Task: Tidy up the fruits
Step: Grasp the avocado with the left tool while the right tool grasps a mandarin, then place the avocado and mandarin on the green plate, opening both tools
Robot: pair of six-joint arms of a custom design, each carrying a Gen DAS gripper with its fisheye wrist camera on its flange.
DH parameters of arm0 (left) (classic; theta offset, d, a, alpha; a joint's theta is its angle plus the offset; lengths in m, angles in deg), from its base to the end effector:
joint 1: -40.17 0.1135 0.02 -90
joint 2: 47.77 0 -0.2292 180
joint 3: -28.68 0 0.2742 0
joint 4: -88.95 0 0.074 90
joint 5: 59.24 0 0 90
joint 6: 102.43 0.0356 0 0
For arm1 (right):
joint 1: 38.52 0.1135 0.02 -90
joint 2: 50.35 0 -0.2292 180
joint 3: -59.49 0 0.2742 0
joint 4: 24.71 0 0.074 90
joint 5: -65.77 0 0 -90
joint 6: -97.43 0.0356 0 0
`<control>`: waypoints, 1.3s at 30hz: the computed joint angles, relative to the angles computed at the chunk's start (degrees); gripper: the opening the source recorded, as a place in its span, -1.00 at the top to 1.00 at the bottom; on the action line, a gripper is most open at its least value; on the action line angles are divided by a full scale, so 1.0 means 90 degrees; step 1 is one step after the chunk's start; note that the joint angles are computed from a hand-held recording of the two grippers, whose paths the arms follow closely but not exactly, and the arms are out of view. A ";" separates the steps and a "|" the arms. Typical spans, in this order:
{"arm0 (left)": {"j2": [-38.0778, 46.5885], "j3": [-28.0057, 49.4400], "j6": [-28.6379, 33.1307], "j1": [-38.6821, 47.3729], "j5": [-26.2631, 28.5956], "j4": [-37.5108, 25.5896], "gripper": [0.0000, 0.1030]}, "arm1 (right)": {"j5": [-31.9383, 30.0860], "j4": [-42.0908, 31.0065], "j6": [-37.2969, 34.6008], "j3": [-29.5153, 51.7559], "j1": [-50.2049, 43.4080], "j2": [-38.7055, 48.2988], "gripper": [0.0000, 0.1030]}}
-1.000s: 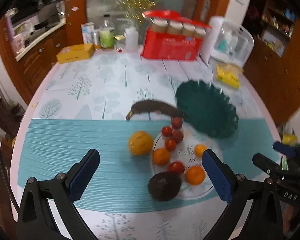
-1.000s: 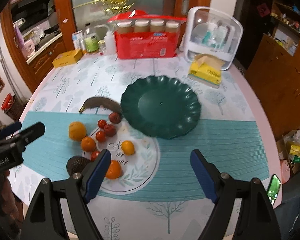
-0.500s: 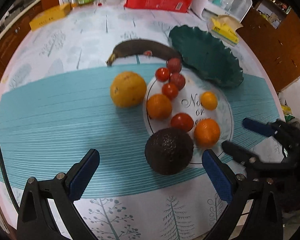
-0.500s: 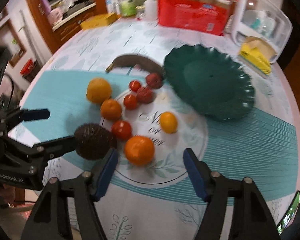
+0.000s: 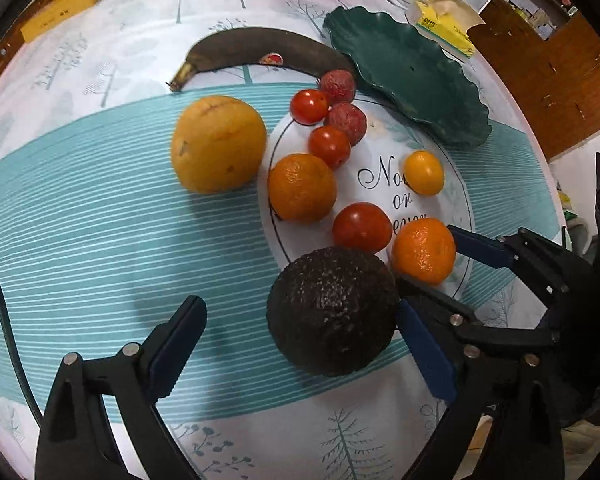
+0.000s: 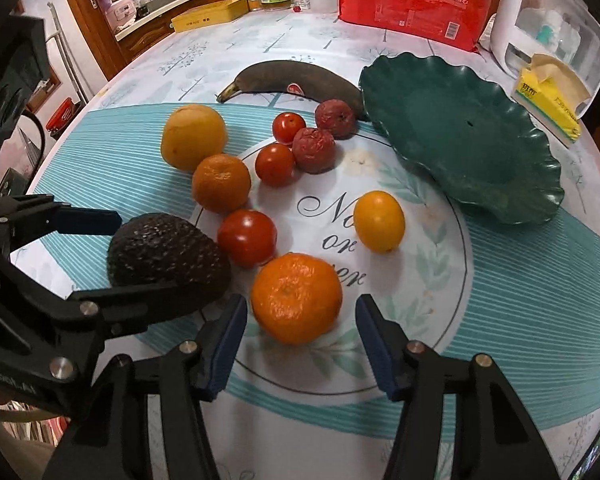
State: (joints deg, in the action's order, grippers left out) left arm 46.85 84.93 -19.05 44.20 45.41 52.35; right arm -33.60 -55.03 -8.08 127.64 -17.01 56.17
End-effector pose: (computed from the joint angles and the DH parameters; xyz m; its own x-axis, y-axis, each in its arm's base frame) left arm 0.2815 0.0108 0.0670 -0.9567 -0.1792 -0.2294 -0.1136 0.9554 -0.2725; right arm 0.3140 0.1300 0.0614 -0.7237 -0.5688 -0.3907 -0.6334 0.7723 0.0490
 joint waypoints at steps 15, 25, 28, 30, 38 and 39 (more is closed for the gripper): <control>0.0421 0.0224 -0.0029 -0.0387 -0.0080 0.0286 -0.23 | -0.0063 0.0315 -0.0295 -0.0540 -0.0278 -0.0330 0.13; 0.0089 0.0098 -0.0422 -0.0862 -0.0745 -0.0023 -0.22 | -0.0215 0.0059 -0.0254 -0.0481 -0.0591 -0.0509 0.14; -0.0185 0.0043 -0.0500 -0.0804 -0.0724 -0.0202 -0.22 | -0.0275 -0.0043 -0.0285 -0.0427 -0.0670 -0.0666 0.14; -0.0325 0.0188 -0.0594 -0.0866 -0.0785 -0.0408 -0.22 | -0.0315 -0.0151 -0.0300 -0.0336 -0.0750 -0.0771 0.14; -0.0283 0.1827 -0.0695 -0.1098 -0.0957 -0.1164 -0.22 | -0.0579 -0.0905 -0.0189 0.0963 -0.1276 -0.0542 0.14; -0.0140 0.2081 -0.0645 -0.1073 -0.0952 -0.1207 -0.22 | -0.0610 -0.1024 -0.0167 0.1322 -0.1366 -0.0332 0.14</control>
State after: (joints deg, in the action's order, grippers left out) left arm 45.59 103.66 -24.85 34.54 36.84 41.48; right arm -39.09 -64.24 -9.58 139.54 -29.31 53.19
